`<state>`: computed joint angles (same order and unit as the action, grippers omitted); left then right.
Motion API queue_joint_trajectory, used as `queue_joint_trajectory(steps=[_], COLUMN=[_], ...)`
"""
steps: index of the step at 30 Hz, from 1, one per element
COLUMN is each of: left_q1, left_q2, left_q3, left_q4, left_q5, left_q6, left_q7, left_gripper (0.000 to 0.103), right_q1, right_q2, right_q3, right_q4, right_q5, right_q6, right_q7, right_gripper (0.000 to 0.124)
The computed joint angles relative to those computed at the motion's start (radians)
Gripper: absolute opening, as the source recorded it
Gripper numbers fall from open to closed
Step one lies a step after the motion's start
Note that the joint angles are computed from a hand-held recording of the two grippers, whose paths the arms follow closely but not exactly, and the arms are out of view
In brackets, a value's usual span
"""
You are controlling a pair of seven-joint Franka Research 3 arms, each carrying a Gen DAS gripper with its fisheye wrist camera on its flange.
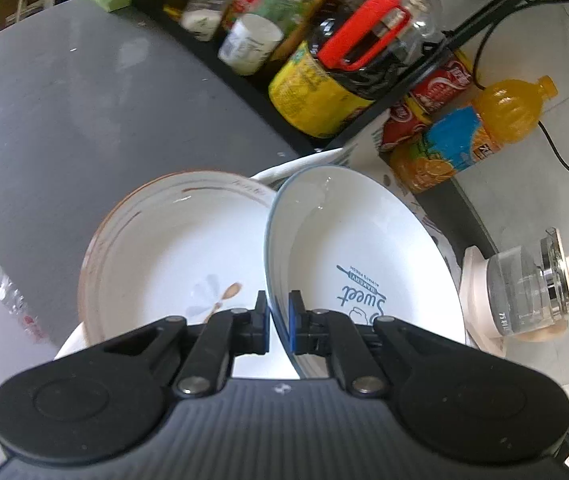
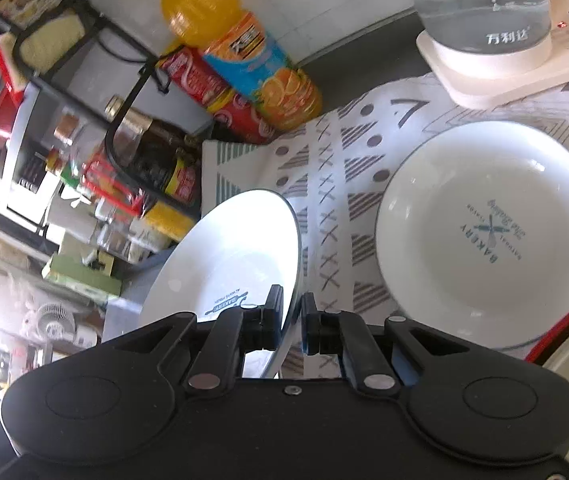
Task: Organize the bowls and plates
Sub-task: 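Lift the 'Sweet' plate with both grippers and carry it over the flower plate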
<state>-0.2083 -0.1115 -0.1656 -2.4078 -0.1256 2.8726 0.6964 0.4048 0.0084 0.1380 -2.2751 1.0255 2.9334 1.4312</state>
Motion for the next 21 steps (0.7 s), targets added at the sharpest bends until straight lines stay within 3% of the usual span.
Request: queue_joint_trajectory(steps=[9,15,21], left_q1=[0.012,0.006,-0.001], left_q2=[-0.1,-0.14,-0.147], left_q3=[0.0,0.02,0.039], left_q4=[-0.099,-0.149,-0.171], left_q5=[0.059,0.064,0.048], left_q6=[-0.024,-0.037,-0.043], left_q7=[-0.104,-0.121,-0.109], left_gripper=[0.007,0.007,0.007], right_q1=[0.03,0.047,0.06], right_q2=[-0.015,-0.009,0.005], right_q3=[0.015,0.022,0.03], right_q4=[-0.022,-0.022,-0.023], right_q5=[-0.042,-0.026,-0.093], right_q6=[-0.014,-0.026,-0.014], right_q7=[-0.017,-0.023,0.035], right_gripper=[0.009,0.009,0.009])
